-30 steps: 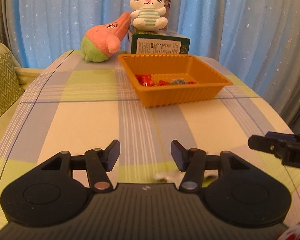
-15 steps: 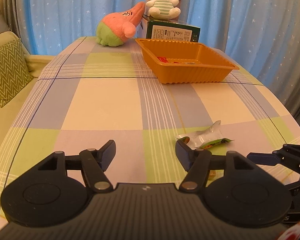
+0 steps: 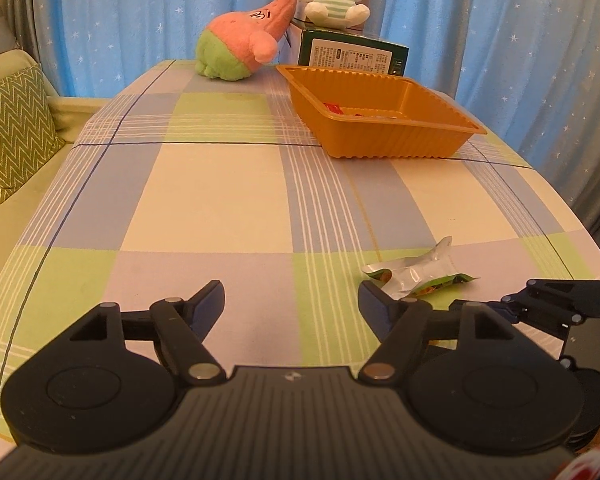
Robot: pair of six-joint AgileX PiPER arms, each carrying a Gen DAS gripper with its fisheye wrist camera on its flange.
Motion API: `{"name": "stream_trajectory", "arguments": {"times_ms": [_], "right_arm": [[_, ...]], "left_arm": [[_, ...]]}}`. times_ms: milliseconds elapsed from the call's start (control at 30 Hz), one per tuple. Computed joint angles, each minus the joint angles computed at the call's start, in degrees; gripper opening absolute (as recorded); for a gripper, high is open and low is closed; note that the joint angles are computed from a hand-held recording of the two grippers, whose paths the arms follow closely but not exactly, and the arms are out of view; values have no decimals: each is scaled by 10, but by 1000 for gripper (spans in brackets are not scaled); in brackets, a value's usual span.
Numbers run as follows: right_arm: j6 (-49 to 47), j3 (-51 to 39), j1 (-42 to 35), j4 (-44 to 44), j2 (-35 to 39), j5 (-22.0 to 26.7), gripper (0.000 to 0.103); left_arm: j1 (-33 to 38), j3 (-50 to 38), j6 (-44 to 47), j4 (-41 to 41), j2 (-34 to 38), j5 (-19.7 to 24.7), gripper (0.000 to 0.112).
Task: Organize snacks
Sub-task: 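Move both tools back toward the silver packet and brown candy on the table, then grasp the silver-green packet with the left tool while the right tool grasps the brown candy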
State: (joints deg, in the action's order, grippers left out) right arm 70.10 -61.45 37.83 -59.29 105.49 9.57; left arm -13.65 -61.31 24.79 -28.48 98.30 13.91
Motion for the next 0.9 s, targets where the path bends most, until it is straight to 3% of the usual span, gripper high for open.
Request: {"name": "stream_trajectory", "arguments": {"times_ms": [100, 133, 233, 267, 367, 567, 700, 900], "right_arm": [[26, -7, 2, -44, 10, -11, 44], [26, -9, 1, -45, 12, -17, 38], [-50, -17, 0, 39, 14, -17, 32], [-87, -17, 0, 78, 11, -14, 22], [-128, -11, 1, 134, -1, -3, 22], [13, 39, -6, 46, -51, 14, 22], [184, 68, -4, -87, -87, 58, 22], [260, 82, -35, -81, -104, 93, 22]], "left_arm": [[0, -2, -7, 6, 3, 1, 71], [-1, -3, -10, 9, 3, 1, 71], [-3, -5, -8, 8, 5, 5, 71], [-4, -6, -8, 8, 5, 5, 71], [-8, -8, -5, 8, 6, 5, 71], [-22, -15, 68, -32, 8, 9, 71], [-27, -47, 175, -83, 21, 58, 71], [-49, -98, 247, -71, 53, 87, 70]]}}
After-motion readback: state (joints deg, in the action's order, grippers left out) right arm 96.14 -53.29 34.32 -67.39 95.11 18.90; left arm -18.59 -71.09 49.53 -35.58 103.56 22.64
